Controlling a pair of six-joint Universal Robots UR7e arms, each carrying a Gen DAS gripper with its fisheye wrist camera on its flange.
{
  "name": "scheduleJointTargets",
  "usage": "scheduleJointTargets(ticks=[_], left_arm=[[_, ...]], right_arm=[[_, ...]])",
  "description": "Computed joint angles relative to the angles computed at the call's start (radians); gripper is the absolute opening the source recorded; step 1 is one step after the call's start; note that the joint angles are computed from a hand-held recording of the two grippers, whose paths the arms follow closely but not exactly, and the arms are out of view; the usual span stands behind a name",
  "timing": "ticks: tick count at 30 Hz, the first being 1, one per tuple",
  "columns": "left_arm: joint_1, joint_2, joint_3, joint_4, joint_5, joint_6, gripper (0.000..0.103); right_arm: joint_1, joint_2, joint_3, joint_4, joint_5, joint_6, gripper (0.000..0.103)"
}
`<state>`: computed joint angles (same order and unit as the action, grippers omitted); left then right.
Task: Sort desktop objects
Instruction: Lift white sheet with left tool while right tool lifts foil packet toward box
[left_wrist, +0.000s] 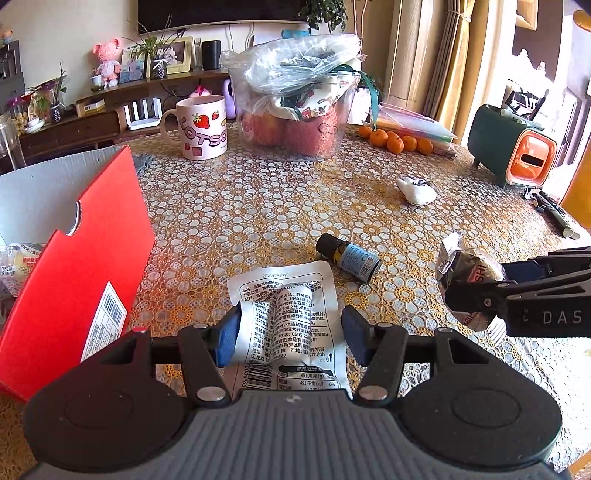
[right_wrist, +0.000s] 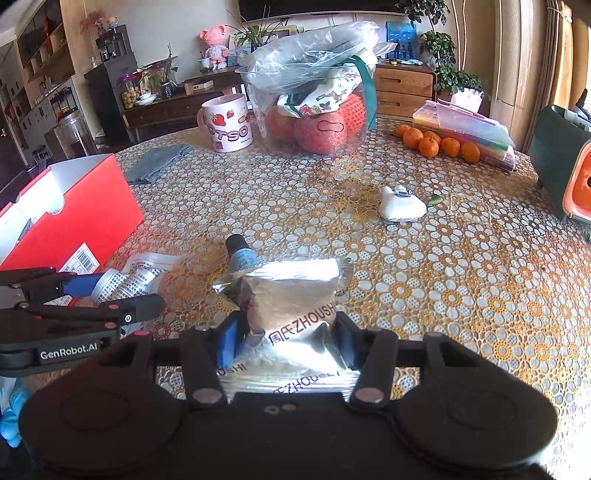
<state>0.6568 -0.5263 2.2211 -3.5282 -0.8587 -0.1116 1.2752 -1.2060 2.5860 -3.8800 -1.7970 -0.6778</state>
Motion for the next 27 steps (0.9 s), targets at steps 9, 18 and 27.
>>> scheduleJointTargets(ticks=[9,18,27], left_arm=[[-0.043,-0.074,0.081,-0.010,-0.014,-0.035,0.057],[-0.084,-0.189,0.170,-0.001,-0.020,-0.066,0.057],[-0.099,-0.301,0.243,-0.020,-0.003,-0.040,0.057]], right_arm=[[0.042,-0.015,0.090,-0.085,-0.017,0.041,0.052],[0.137,-0.009,0.160,-0.174,-0.065,0.096,0.052],[0.292,0.057,0.170,-0.247,-0.163,0.146,0.052]])
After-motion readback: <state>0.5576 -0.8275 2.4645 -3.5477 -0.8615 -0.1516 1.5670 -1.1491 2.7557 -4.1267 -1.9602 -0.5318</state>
